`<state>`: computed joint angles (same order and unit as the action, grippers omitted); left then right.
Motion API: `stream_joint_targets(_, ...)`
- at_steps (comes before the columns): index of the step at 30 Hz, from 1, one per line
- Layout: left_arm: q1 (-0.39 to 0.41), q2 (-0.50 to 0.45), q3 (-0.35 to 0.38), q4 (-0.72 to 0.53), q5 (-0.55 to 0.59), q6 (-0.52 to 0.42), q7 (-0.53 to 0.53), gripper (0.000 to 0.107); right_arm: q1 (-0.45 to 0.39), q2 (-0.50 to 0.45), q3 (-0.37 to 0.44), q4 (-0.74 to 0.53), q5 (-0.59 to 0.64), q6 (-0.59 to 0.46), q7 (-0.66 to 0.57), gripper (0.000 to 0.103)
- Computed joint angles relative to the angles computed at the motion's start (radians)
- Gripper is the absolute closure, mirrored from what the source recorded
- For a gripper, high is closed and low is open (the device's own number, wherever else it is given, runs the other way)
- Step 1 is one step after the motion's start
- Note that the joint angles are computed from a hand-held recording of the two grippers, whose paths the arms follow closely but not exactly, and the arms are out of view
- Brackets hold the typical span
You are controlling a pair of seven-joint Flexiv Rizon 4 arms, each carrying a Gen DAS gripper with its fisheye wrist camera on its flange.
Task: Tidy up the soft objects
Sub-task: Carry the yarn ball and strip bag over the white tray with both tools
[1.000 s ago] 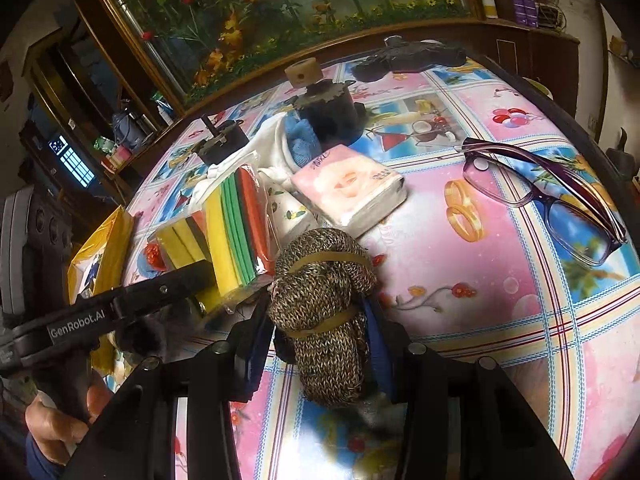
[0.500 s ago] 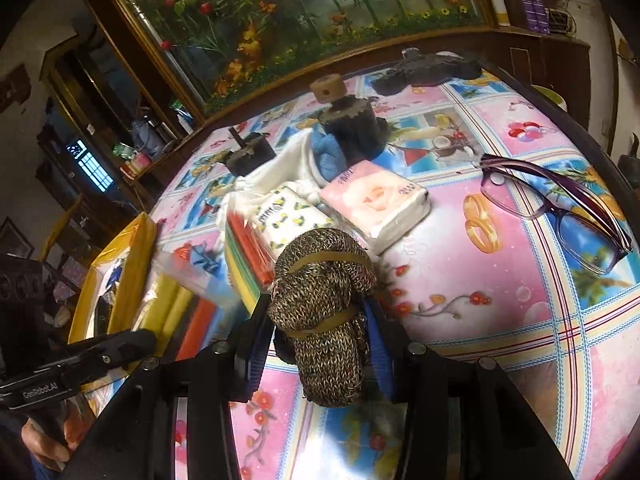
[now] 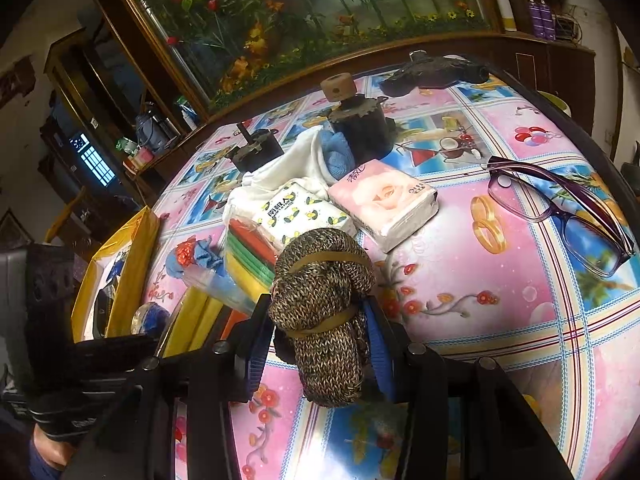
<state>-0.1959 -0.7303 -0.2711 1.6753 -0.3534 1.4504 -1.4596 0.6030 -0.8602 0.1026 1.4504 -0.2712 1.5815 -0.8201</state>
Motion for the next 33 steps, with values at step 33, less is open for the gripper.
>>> stream_joint_targets(33, 0.27, 0.237, -0.091, 0.398, 0.279, 0.486, -0.348, 0.086, -0.007, -0.057, 0.195, -0.116, -0.113, 0.078, -0.207, 0.055)
